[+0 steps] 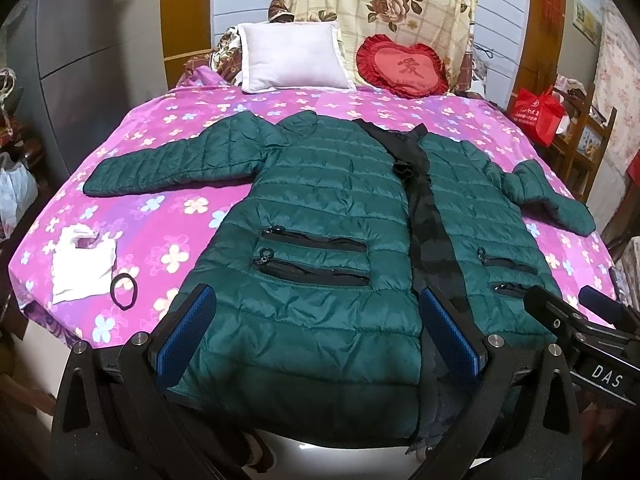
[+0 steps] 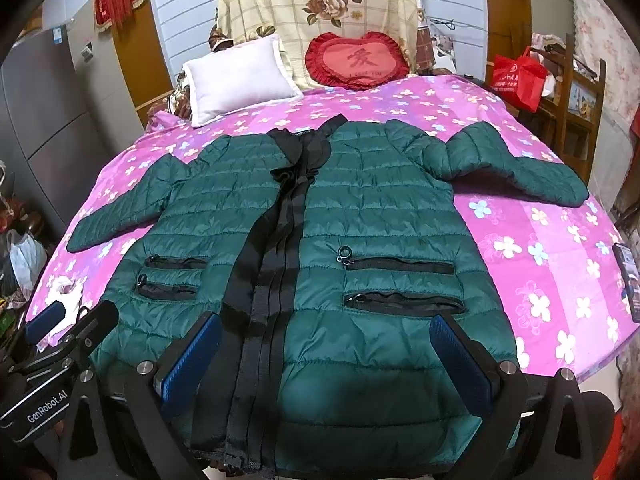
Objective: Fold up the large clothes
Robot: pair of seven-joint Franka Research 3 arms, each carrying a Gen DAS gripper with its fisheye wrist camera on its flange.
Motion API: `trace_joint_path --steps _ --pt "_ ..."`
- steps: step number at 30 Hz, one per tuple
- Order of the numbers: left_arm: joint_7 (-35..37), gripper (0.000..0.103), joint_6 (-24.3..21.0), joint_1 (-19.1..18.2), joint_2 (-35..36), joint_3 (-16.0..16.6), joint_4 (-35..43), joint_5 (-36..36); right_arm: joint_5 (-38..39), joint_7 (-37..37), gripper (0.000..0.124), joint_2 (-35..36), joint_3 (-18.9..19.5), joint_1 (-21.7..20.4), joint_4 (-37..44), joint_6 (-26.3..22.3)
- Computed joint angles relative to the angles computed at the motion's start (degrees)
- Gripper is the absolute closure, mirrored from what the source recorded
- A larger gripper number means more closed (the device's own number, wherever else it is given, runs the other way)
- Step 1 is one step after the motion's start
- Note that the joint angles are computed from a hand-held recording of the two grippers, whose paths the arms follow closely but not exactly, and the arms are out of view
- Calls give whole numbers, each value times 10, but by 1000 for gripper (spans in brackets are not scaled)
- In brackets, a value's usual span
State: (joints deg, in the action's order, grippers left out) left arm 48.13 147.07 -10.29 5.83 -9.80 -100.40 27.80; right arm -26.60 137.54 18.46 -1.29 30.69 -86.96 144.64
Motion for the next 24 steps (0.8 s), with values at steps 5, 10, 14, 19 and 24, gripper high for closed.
trace_joint_path --steps 5,10,14,19,24 --pt "0 1 -2 0 1 1 1 4 15 -16 21 5 4 -2 9 -14" --pt "-15 1 -13 -5 2 2 6 33 -3 4 21 3 -4 3 -1 7" --pt "-25 1 -15 -8 2 2 5 52 9 -7 21 5 0 0 4 -8" --pt "-21 1 -13 -6 6 1 7 42 15 -17 21 6 2 -1 10 -23" --pt "-24 1 -10 -6 7 2 6 37 27 -31 21 10 6 -4 19 -44"
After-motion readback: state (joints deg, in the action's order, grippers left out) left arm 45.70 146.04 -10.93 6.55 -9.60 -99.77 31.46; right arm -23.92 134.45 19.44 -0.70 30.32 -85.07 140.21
